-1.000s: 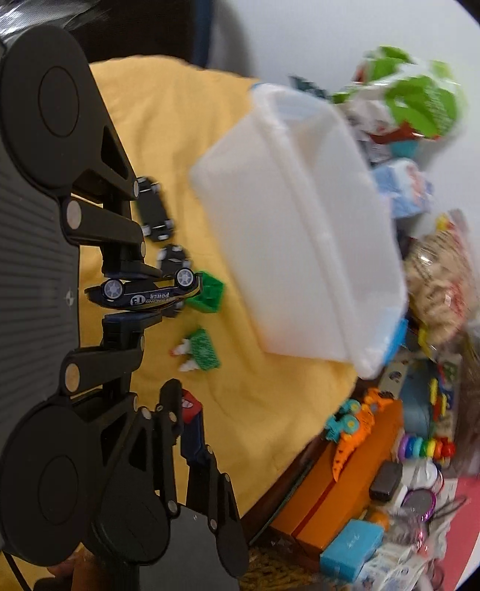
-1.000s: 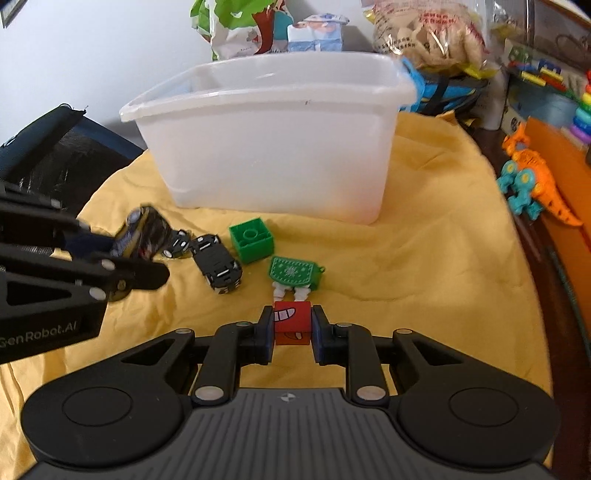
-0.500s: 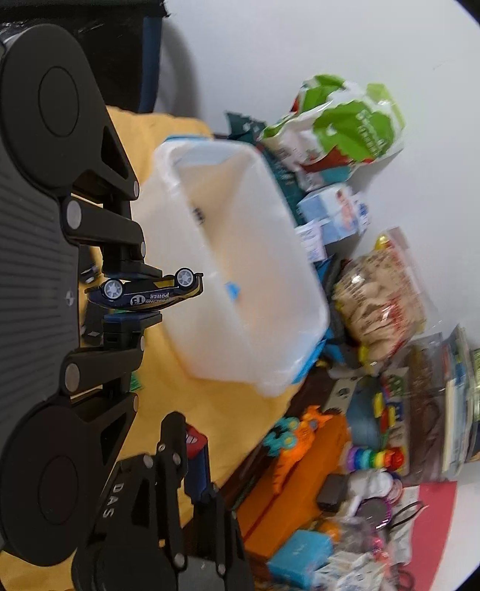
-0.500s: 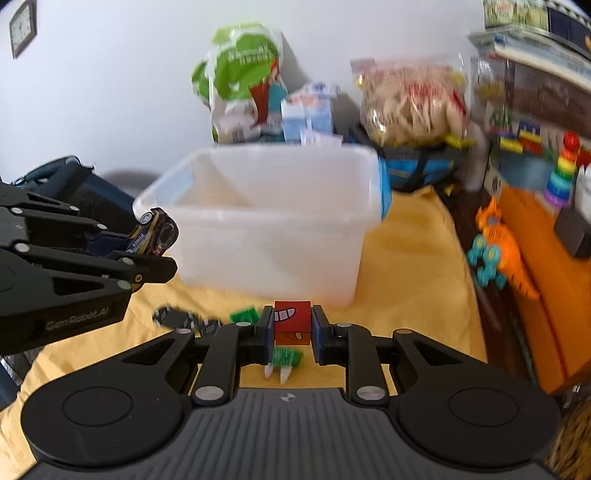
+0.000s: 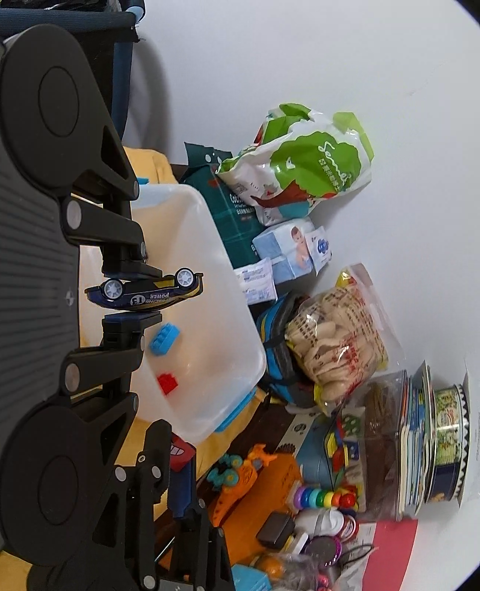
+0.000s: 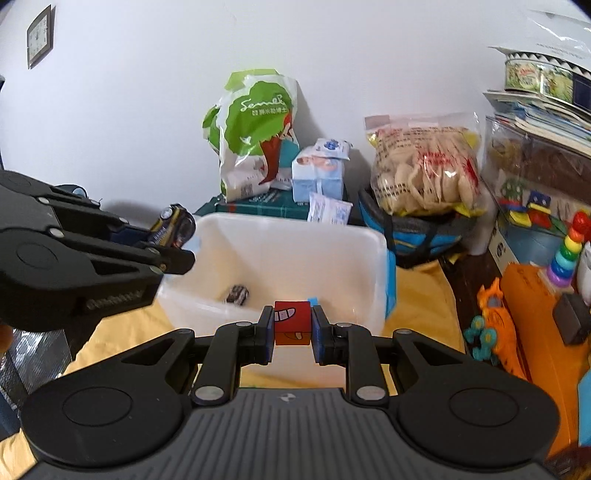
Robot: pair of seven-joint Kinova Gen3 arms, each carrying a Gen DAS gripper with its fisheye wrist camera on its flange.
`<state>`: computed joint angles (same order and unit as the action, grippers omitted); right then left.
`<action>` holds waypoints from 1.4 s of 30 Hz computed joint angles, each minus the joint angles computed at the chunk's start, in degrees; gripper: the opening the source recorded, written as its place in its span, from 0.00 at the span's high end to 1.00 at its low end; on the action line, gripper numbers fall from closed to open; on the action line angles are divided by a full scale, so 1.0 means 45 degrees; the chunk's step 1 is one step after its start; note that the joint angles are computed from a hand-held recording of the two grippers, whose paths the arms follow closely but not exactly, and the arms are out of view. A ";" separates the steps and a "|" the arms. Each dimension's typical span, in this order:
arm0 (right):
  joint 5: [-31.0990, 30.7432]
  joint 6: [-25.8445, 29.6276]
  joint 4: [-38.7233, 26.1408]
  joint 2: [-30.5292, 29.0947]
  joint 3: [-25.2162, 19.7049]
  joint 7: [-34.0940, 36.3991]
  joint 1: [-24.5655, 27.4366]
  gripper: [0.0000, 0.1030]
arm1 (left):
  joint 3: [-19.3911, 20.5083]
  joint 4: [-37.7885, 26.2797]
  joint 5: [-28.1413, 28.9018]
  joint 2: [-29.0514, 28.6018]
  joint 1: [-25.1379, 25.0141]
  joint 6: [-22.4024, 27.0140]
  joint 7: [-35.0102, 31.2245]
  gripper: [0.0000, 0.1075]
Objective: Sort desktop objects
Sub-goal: 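Carry the black car and red brick into the bin and open both tools, then move both tools back over the toys on the cloth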
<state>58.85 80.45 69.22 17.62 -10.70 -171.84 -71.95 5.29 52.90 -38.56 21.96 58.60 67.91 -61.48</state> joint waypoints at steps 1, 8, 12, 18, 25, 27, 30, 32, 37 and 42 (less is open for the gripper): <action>0.0005 -0.0041 -0.0132 0.0067 0.0025 0.0157 0.0069 0.78 | -0.0001 -0.0106 0.0023 0.0078 -0.0077 -0.0012 -0.0105 0.82; -0.0419 -0.0470 -0.1173 0.0613 0.0562 0.1220 0.0619 0.78 | -0.0292 -0.1212 0.0583 0.0817 -0.0624 0.0022 -0.0951 0.82; -0.0945 -0.0841 -0.1370 0.0810 0.0875 0.1672 0.1030 0.78 | -0.0475 -0.1524 0.1269 0.1110 -0.1059 -0.0243 -0.1073 0.82; -0.1779 -0.1366 -0.1406 0.1054 0.1159 0.2049 0.1599 0.78 | -0.0638 -0.1611 0.2098 0.1470 -0.1563 -0.0429 -0.1208 0.82; -0.2277 -0.1417 -0.1696 0.1456 0.1480 0.2190 0.1667 0.60 | -0.0950 -0.1982 0.2319 0.1939 -0.1518 0.0234 -0.1096 0.67; -0.2146 -0.1361 -0.1717 0.1496 0.1598 0.2063 0.1522 0.49 | -0.1137 -0.1931 0.2048 0.1925 -0.1327 0.0291 -0.0848 0.56; -0.2076 -0.1320 -0.1776 0.1509 0.1639 0.2100 0.1409 0.49 | -0.1119 -0.1766 0.1956 0.1733 -0.1303 0.0226 -0.0628 0.55; -0.2023 -0.1254 -0.1789 0.1493 0.1660 0.2003 0.1308 0.49 | -0.1097 -0.1644 0.1847 0.1586 -0.1231 0.0220 -0.0511 0.54; -0.1574 -0.0954 -0.1417 0.1185 0.1569 0.1436 0.0768 0.46 | -0.1002 -0.0623 0.1336 0.0797 -0.0878 -0.0137 0.0214 0.49; -0.1133 -0.0399 -0.0439 0.0613 0.1091 0.0503 0.0298 0.44 | -0.0213 0.1705 0.1052 -0.0628 -0.0910 -0.1135 0.0941 0.46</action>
